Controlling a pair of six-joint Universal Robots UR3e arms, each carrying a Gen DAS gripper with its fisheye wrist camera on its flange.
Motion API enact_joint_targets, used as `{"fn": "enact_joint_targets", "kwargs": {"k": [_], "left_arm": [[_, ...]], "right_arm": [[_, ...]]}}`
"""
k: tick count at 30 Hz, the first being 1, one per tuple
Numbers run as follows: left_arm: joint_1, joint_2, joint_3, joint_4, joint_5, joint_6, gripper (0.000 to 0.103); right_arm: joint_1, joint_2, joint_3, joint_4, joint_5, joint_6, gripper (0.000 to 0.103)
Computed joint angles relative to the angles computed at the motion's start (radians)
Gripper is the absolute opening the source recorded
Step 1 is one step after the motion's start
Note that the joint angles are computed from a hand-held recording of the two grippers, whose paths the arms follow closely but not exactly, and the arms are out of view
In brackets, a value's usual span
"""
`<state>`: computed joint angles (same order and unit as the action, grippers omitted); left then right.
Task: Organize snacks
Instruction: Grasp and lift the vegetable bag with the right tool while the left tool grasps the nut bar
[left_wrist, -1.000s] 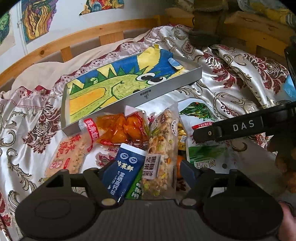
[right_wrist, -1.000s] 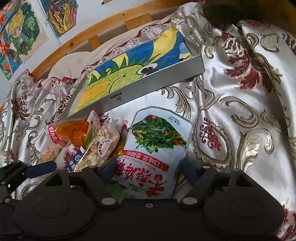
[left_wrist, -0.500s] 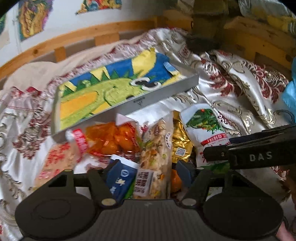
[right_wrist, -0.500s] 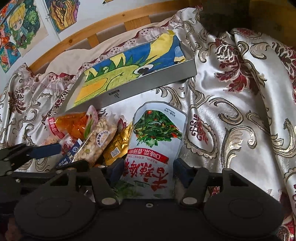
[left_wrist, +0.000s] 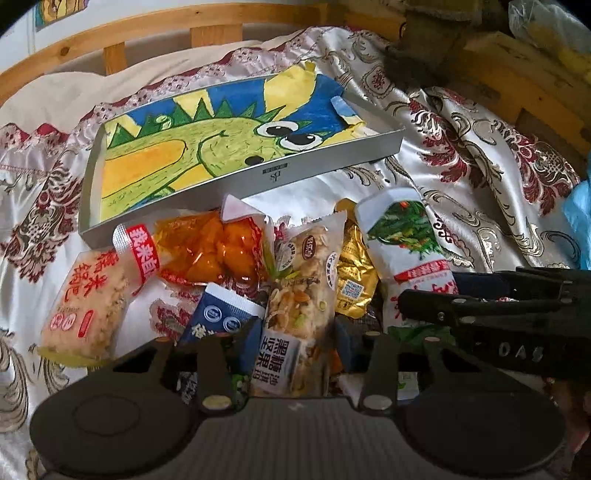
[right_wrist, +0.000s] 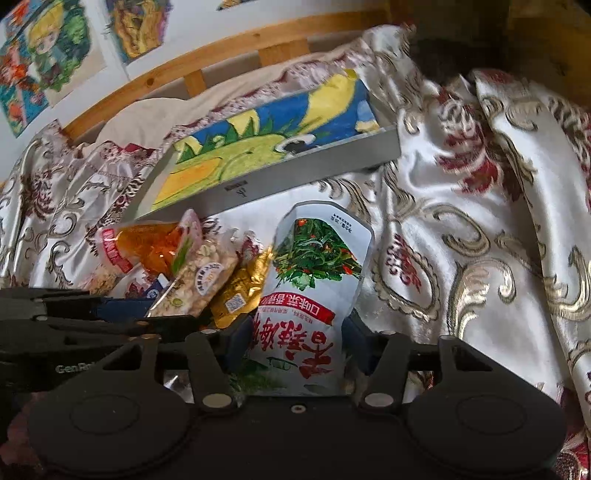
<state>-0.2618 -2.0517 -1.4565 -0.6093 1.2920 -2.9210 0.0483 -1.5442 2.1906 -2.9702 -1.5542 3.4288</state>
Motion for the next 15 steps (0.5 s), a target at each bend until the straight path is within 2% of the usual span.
{"fn": "enact_joint_targets", "kwargs": {"k": [4,7,15], "left_arm": [[-0.015,0.013,0.041,-0.087,0.030,-0.049,0.046],[-0.009,0.035,0.027,-0.102,0.020,-0.078,0.046],[0.043,0.097,-0.007,-0.138,-0.069,-0.172,0.046]], "right_arm": [[0.015,0.009,0.006,-0.042,0.003,-0.034,0.044],[0.007,-0.006,0.019,-0.052,0.024,-0.040,0.040],[0.005,-0.067,0.066,-0.108,-0.008,-0.045,0.039]]}}
